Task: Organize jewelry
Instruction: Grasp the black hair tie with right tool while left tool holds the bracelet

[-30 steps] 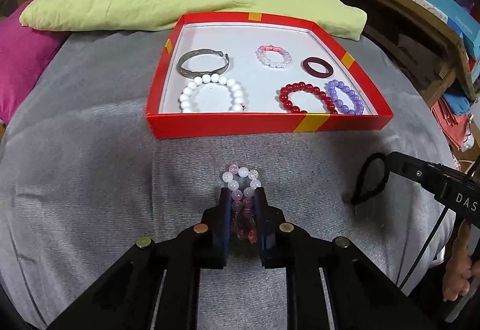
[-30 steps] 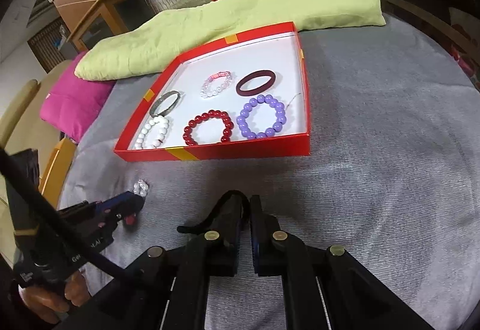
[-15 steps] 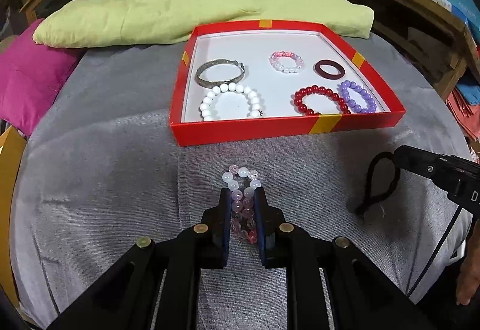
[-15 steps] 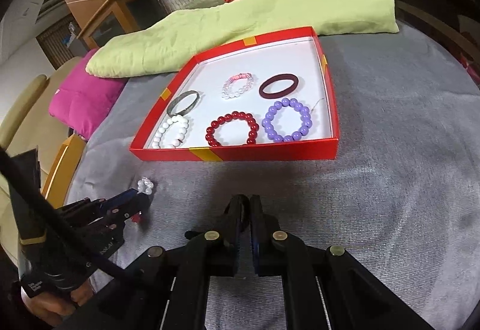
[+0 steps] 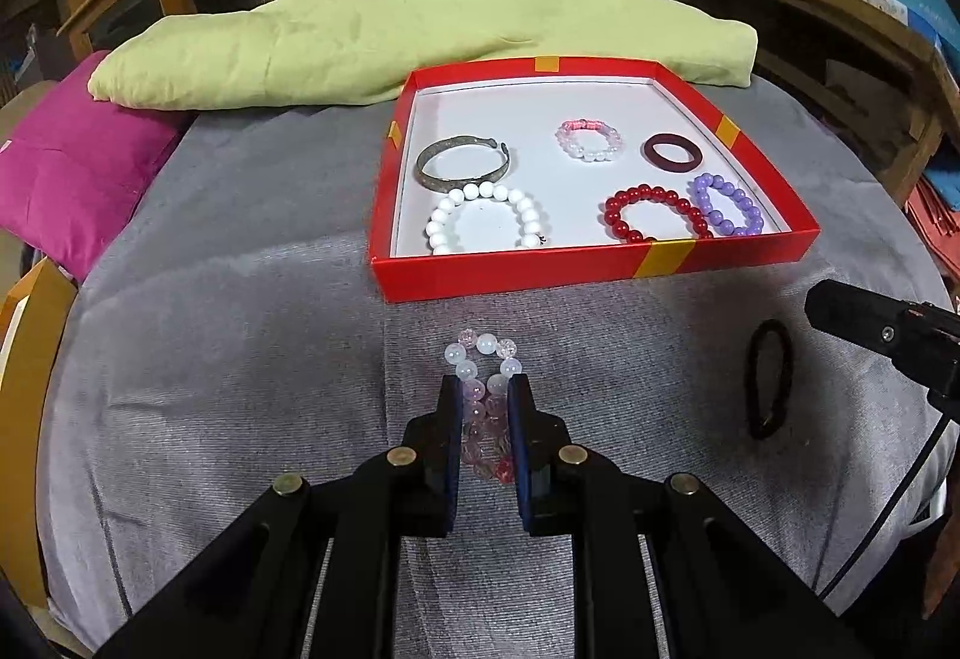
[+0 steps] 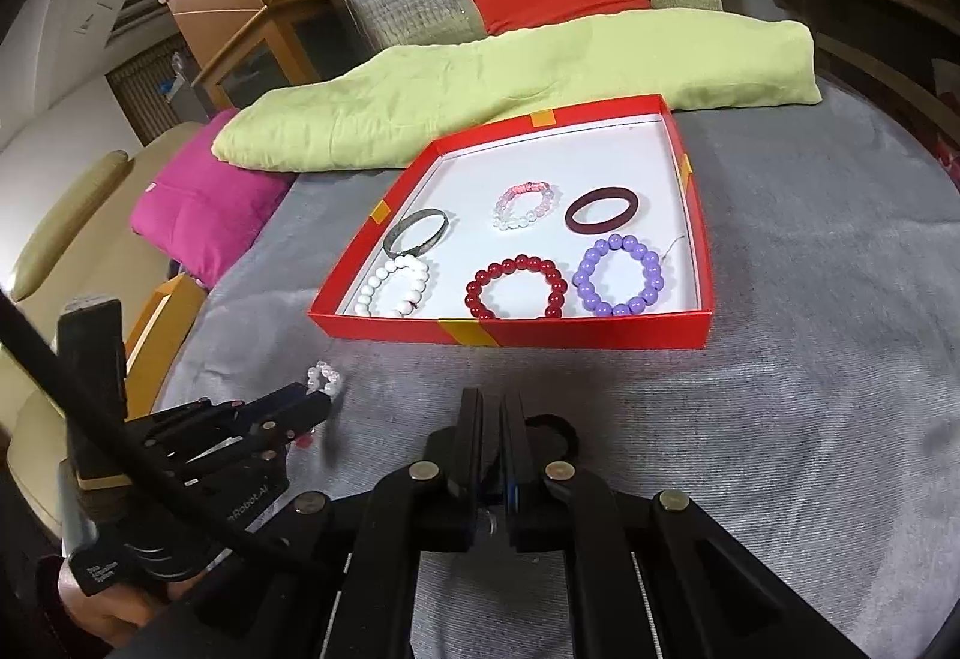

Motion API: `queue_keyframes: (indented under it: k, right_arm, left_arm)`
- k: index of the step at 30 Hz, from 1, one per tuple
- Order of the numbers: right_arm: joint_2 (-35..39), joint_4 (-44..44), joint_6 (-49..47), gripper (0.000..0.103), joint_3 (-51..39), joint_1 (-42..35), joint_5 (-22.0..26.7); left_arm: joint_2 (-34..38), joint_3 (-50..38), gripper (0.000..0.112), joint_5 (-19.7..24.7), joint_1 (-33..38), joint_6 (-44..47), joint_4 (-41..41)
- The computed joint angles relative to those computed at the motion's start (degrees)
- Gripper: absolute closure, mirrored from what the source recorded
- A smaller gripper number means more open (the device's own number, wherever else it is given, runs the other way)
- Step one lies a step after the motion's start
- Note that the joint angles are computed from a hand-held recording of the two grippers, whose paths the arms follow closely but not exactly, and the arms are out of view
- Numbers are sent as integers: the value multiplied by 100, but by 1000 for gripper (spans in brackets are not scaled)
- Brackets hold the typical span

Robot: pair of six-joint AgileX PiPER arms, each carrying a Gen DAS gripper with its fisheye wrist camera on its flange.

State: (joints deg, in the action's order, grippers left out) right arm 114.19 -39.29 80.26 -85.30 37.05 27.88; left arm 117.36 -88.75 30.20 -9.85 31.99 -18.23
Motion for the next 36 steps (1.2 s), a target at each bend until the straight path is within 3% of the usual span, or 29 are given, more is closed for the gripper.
queue_keyframes:
  k: [7, 8, 10, 12, 13, 16, 23, 25, 27, 33, 36]
  right_arm:
    - [100, 644, -576, 96, -164, -135, 218]
    - [152, 1070, -925, 92, -236, -230, 321]
    - [196, 1505, -1190, 74, -256, -355, 421]
    - [246, 1761, -1287, 45, -272, -435, 519]
    - [281, 1804, -1353, 44, -309, -430, 547]
    - [557, 1967, -1760, 44, -754, -307, 939]
    - [1240, 1210, -1810, 45, -1775, 222, 1829]
    - [1334, 765, -1691, 57, -1859, 363, 2051]
    - [1343, 525, -1589, 86, -1833, 414, 2165]
    - [1119, 201, -1225, 90, -1501, 363, 1932]
    - [838, -48, -989, 90, -1137, 368, 1493]
  left_arm:
    - [0, -22, 96, 26, 24, -16, 9]
    - [8, -31, 96, 25, 27, -34, 29]
    - [9, -34, 96, 20, 33, -53, 37]
    - [15, -57, 96, 38, 39, -87, 44]
    - [11, -50, 96, 26, 37, -99, 48]
    - [-5, -37, 96, 18, 38, -91, 21]
    - [-33, -7, 96, 14, 88, -56, -39]
    - [-52, 9, 96, -19, 112, -52, -63]
    - [-69, 11, 96, -24, 130, -65, -88]
    - [-141, 99, 96, -175, 91, -79, -47]
    - [-150, 85, 96, -196, 96, -111, -55]
